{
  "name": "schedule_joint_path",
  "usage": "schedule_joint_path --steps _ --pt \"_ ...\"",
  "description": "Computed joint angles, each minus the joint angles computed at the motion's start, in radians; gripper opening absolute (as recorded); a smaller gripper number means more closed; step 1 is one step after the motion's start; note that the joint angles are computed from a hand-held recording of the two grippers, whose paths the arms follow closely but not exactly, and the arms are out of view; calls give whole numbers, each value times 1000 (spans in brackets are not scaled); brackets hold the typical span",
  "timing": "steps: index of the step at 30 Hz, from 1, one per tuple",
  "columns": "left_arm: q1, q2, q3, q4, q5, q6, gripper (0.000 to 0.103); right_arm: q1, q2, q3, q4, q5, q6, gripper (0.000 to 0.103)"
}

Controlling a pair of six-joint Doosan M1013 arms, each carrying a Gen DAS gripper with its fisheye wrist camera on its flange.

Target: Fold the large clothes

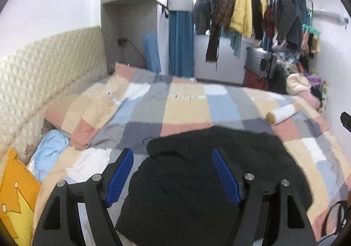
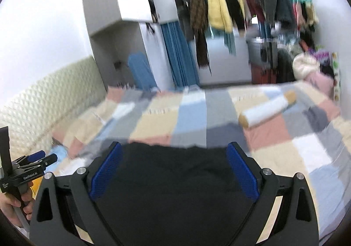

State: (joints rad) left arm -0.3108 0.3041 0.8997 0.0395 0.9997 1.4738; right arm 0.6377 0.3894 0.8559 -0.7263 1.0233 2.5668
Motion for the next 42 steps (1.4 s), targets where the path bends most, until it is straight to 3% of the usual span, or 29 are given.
schedule_joint_path --steps 5,11,19,22,25,28,34,36,42 --pt "-1 -78 20 -51 -27 25 75 53 -24 -27 -85 14 6 100" --pt "-4 -180 90 -139 -116 69 78 117 -55 -14 -135 13 -4 103" --pt "-42 -281 199 -108 -182 63 79 184 -96 68 -199 -11 66 103" --pt "-46 -303 231 -120 -171 71 79 202 -106 94 -206 -21 86 103" --pt "-53 -329 272 -55 -191 -15 79 217 -111 109 -213 -15 73 103" --pt "-47 -340 297 -91 -176 1 80 228 -109 118 -231 6 79 103" --pt "-50 -374 369 -72 -211 -36 80 247 -121 164 -248 8 129 103" --pt "-70 -371 376 9 -208 -82 80 253 -119 174 -255 17 134 103" --pt "-71 -367 396 11 -206 -92 80 266 -115 194 -260 55 148 103"
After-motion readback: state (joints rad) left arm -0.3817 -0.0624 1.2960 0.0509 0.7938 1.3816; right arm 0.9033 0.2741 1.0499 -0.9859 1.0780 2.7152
